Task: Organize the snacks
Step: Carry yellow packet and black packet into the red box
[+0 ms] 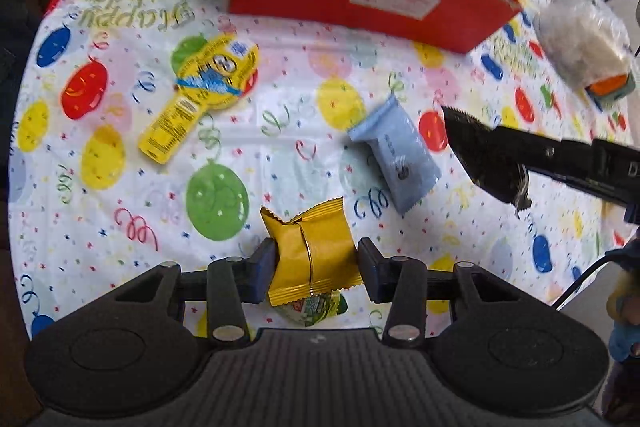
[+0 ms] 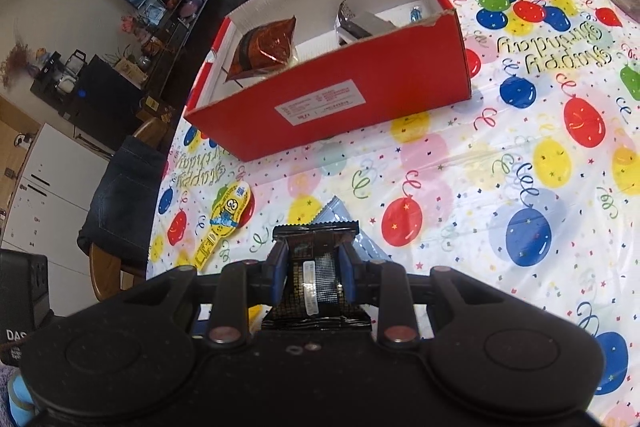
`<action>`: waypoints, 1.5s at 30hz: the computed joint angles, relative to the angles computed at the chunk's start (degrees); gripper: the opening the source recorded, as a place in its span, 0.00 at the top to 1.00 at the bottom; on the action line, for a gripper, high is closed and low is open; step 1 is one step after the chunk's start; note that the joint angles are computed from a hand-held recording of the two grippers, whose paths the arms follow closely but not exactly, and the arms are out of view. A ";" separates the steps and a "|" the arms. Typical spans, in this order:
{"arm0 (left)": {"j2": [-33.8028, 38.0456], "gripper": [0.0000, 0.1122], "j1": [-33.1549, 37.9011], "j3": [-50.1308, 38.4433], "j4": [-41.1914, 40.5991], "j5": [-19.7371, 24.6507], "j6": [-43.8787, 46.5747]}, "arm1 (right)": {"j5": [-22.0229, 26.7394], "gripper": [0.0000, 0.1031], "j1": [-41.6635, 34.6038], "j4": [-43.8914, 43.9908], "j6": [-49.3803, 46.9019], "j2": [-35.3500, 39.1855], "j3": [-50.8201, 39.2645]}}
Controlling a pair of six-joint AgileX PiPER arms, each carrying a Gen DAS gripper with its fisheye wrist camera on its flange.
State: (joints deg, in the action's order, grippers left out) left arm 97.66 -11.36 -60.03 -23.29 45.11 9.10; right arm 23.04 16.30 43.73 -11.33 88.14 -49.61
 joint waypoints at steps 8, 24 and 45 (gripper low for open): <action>-3.68 0.61 2.16 -3.05 -0.67 -0.20 0.41 | 0.56 0.75 0.05 -7.62 5.82 -2.62 -2.76; 3.95 0.61 -0.53 -25.53 4.94 4.47 -3.27 | 4.41 0.75 -4.15 -16.52 8.60 3.80 -18.81; 36.04 0.61 -7.17 -76.68 16.43 23.95 -13.89 | 17.03 0.75 -7.96 -29.48 13.01 30.49 -56.00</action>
